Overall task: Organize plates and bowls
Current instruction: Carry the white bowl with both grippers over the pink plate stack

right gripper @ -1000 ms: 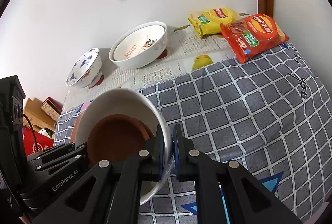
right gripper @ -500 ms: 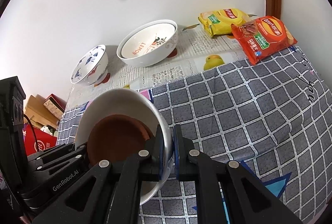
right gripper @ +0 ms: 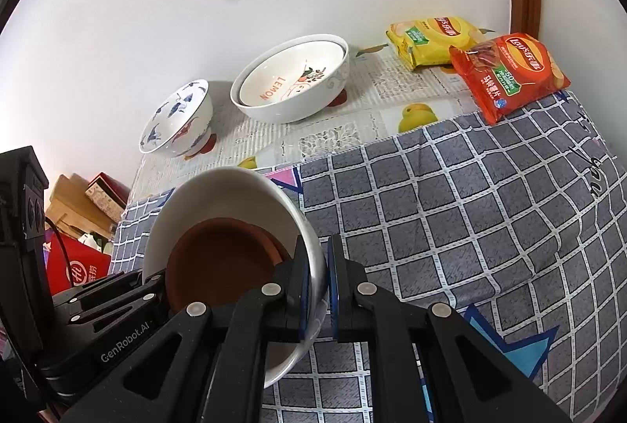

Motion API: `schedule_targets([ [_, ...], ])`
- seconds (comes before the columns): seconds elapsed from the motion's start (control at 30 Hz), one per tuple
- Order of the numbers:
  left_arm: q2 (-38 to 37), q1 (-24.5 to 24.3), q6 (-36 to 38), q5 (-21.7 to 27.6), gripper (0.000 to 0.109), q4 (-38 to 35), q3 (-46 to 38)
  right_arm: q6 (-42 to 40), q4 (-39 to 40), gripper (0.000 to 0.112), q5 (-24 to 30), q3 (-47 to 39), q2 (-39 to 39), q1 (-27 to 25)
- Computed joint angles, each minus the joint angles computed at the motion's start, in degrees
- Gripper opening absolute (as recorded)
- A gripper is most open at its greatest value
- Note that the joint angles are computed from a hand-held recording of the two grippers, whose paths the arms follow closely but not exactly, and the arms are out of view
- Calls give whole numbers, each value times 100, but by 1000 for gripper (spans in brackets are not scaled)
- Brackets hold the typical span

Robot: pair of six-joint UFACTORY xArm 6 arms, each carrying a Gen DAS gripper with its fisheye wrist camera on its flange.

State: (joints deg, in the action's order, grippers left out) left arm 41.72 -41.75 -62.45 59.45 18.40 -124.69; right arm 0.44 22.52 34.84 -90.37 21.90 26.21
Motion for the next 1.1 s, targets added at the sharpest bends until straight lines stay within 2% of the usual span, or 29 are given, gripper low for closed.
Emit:
schedule_targets([
  [1.1,-1304,250,-639,-642,10,272,2084,81,-143,9,310,-873,602,442],
])
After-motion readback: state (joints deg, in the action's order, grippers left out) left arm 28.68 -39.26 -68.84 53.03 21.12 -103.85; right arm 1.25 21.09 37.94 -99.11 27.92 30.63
